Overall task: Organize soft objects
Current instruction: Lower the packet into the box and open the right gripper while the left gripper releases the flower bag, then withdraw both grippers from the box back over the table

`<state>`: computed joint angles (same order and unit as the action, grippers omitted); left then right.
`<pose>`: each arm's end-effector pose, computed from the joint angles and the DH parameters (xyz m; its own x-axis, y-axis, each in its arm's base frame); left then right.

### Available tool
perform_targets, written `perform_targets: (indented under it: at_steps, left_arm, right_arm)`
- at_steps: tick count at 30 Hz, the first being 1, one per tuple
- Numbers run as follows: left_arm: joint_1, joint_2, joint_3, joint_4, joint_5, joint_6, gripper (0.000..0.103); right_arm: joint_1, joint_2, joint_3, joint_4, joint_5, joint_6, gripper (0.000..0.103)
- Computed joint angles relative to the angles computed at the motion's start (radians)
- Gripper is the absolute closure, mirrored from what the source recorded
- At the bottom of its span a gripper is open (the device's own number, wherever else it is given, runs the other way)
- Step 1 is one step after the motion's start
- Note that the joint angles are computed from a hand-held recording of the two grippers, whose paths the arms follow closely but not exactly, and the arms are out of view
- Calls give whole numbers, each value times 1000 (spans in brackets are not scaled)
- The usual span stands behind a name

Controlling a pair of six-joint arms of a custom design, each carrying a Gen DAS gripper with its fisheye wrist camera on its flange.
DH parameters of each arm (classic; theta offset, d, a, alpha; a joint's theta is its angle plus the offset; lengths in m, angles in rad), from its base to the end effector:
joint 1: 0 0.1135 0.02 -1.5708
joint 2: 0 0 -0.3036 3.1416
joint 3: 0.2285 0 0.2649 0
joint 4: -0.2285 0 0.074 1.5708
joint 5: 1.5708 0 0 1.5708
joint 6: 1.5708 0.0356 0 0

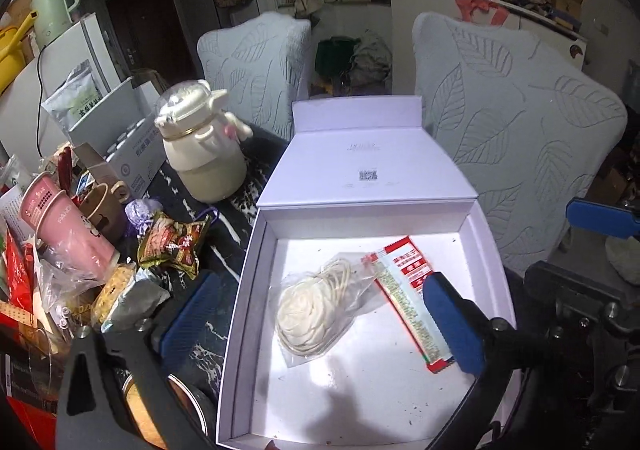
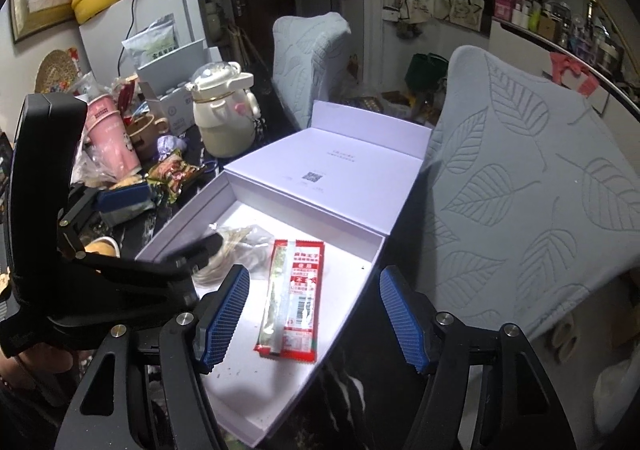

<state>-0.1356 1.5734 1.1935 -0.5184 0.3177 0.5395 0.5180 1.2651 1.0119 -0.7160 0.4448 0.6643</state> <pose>0.3451 -0.0583 0.2928 -0.5000 0.5607 -0.6600 0.6738 0.7306 0.1104 0.2278 0.1122 0.3090 -0.7091 0.2365 -0.6643 0.2563 0.9641 0.0696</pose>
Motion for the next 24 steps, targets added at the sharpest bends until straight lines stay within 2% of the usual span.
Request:
perform_targets:
  at_steps: [17,20,24]
  left_arm:
    - [98,-130,56,-177,154,35,0]
    - [131,-158,75,-227,191,57,0]
    - [179,-215,68,-232,240,76,0]
  right_arm:
    - [146,-59,107,-145,152,93,35]
    - [193,-70,132,-182,197,127,34]
    - [273,-68,181,-258,287,194,35]
